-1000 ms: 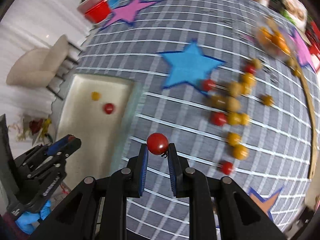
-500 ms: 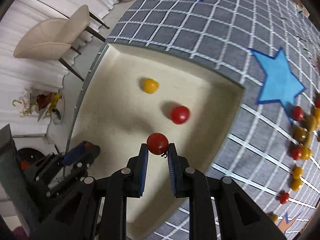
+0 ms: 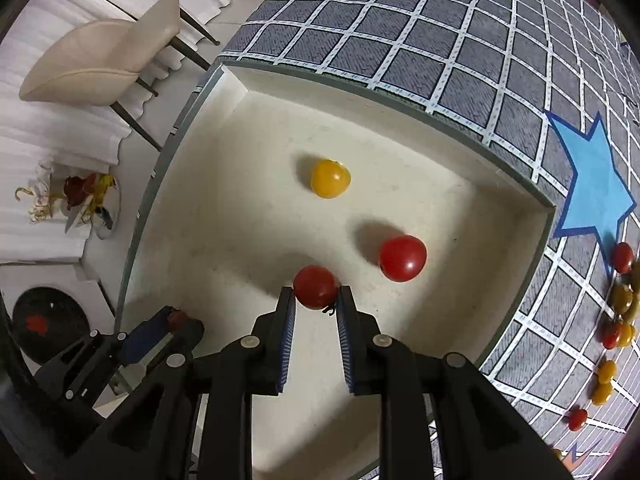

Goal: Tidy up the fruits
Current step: 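Carry both red tomatoes to the cream tray and open both tools, then return both tools to the tomato line on the table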

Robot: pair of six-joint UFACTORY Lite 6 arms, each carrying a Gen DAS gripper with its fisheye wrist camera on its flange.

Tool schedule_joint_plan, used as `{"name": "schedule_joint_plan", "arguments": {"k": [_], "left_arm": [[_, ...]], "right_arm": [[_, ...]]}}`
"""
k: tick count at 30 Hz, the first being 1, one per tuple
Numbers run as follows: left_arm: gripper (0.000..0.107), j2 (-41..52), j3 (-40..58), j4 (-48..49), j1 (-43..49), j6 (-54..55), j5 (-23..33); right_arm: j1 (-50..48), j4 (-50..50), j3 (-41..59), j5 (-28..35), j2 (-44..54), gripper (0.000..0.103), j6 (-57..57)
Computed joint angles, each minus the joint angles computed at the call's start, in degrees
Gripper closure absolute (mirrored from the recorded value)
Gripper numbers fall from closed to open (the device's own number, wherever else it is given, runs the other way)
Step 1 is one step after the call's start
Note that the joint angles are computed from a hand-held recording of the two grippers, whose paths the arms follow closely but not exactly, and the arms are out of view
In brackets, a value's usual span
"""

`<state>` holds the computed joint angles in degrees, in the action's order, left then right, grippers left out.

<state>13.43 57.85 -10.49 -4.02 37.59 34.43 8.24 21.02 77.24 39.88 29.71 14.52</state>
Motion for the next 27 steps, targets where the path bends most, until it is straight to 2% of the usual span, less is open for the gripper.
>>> {"name": "schedule_joint_plan", "arguments": {"k": [2, 3, 4, 5, 6, 8, 10, 12, 20, 27], "left_arm": [[0.085, -0.2, -0.1, 0.0, 0.0, 0.2, 0.1], [0.081, -0.5, -0.4, 0.3, -0.1, 0.0, 0.1], [0.057, -0.6, -0.5, 1.0, -0.2, -0.6, 0.0], [0.031, -1.4, -1.0, 1.0, -0.2, -0.9, -0.2], [0.029, -2.5, -1.8, 0.2, 0.2, -0.1, -1.2], [0.029, -3.9, -2.3, -1.1, 0.9, 1.6, -1.4], [0.029, -3.8, -1.8, 0.9, 0.6, 0.1, -0.4], [0.029, -4.6, -1.9, 1.5, 0.4, 0.3, 0.2], [0.029, -10.0, -1.6, 1.3, -3.5, 1.4, 4.3], [0.029, -13.0, 1.3, 0.0, -14.6, -1.5, 7.8]], "right_arm": [[-0.5, 1.1, 0.3, 0.6, 0.1, 0.069, -1.7], [-0.6, 1.1, -0.4, 0.9, -1.0, 0.056, -2.0], [-0.3, 0.3, -0.3, 1.0, -1.2, 0.045, -1.3], [-0.1, -0.3, -0.5, 0.8, -1.6, 0.042, -0.9], [0.2, -0.4, 0.0, 0.6, -1.4, 0.042, -0.7], [0.3, -0.2, 0.2, 0.9, -1.9, 0.038, -1.0], [0.3, -0.6, -0.3, 0.5, -3.3, 0.027, -1.0], [-0.1, -0.7, -1.5, 0.0, -5.4, 0.022, -0.8], [-5.9, -3.5, -12.9, 0.1, -21.1, 0.022, 2.8], [-18.0, -6.8, -29.1, 4.6, -40.3, 0.022, 5.1]]}}
